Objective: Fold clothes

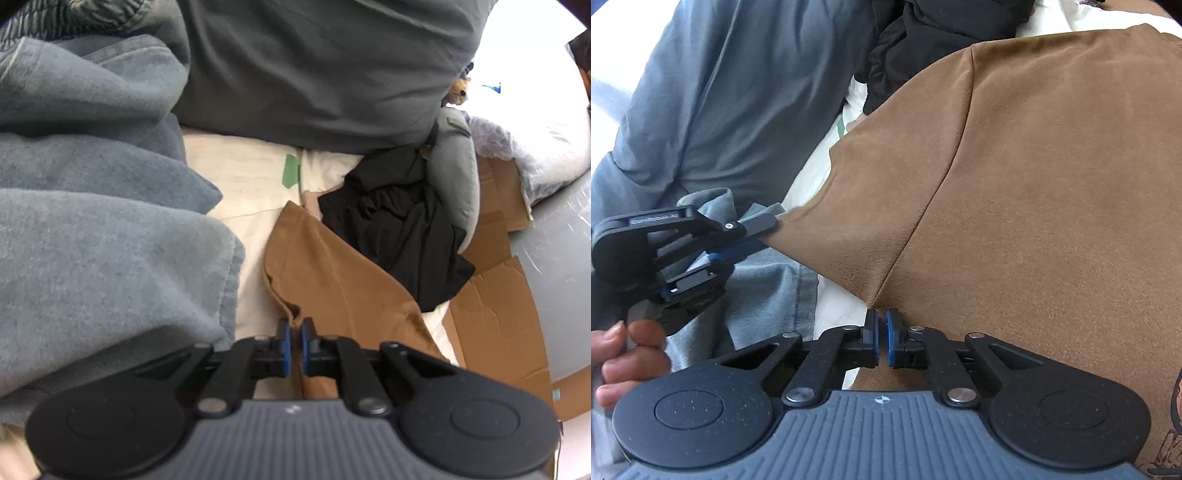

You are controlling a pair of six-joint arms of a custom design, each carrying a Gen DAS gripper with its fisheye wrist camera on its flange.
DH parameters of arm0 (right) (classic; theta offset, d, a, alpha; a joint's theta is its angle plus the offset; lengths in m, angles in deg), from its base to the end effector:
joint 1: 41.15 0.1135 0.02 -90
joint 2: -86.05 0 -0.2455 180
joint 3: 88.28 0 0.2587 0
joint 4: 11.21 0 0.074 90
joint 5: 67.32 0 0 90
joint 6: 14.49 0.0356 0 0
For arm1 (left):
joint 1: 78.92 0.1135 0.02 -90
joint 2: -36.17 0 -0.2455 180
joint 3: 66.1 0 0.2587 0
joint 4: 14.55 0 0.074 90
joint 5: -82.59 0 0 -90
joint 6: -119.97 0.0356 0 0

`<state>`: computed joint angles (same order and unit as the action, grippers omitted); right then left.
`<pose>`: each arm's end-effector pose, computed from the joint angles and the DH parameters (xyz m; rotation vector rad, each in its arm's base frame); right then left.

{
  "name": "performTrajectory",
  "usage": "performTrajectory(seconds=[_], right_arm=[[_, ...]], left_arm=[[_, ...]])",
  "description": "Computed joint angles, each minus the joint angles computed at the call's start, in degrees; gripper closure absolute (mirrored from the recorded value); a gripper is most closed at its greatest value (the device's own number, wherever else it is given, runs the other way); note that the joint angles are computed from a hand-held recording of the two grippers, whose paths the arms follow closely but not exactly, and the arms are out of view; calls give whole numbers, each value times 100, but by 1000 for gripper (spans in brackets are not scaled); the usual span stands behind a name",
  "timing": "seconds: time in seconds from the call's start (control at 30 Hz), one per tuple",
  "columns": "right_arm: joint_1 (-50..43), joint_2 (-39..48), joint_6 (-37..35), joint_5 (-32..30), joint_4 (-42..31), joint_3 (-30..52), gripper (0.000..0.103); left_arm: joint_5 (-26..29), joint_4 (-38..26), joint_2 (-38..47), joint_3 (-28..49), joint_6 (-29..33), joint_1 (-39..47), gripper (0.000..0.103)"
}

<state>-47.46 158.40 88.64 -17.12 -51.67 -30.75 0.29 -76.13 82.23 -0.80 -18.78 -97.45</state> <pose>0.2544 -0.0052 0.1980 0.1392 2.4416 0.9233 0.1641 -0.0600 0.3019 -0.5616 2.3559 -0.7279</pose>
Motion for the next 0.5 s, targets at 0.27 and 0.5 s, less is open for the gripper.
performTrajectory(seconds=[0.27, 0.5], right_arm=[[217, 340, 341, 306, 131, 112, 97], [226, 491, 536, 311, 40, 228, 98]], left_arm=[[-70, -12, 153, 321, 126, -540, 98], [-119, -101, 383, 653, 582, -1292, 98]])
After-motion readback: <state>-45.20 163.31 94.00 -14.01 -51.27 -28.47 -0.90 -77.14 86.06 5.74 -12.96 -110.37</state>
